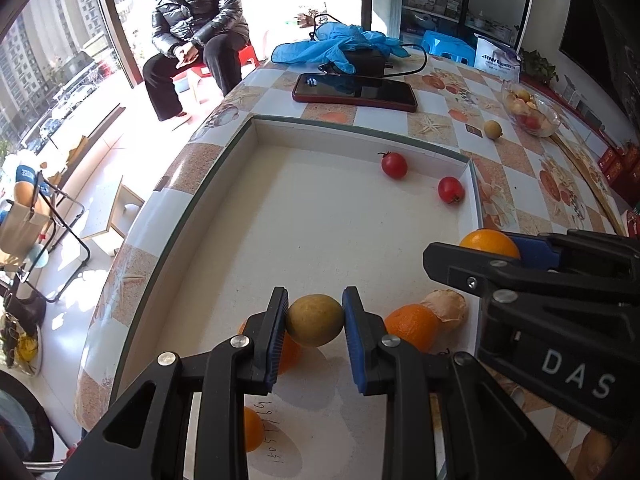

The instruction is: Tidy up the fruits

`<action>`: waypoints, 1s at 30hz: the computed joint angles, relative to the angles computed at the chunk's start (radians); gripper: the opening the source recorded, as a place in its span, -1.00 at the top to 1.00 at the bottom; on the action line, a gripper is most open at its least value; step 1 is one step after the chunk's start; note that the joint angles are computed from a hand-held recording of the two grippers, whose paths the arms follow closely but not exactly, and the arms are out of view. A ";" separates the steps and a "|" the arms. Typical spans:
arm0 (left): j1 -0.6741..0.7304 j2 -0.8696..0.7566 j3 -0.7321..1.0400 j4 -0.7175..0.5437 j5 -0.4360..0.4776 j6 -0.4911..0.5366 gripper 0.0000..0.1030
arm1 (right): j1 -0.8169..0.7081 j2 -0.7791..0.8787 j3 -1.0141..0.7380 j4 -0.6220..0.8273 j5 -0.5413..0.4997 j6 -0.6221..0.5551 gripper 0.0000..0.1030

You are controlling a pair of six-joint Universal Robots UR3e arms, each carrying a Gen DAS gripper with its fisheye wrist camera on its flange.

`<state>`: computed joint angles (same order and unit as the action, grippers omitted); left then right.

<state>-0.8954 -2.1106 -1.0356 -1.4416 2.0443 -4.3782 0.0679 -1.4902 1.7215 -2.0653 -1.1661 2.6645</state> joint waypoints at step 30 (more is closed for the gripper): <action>-0.107 -0.030 0.062 -0.018 0.058 -0.104 -0.99 | -0.068 -0.250 0.129 0.053 -0.060 -0.102 -0.99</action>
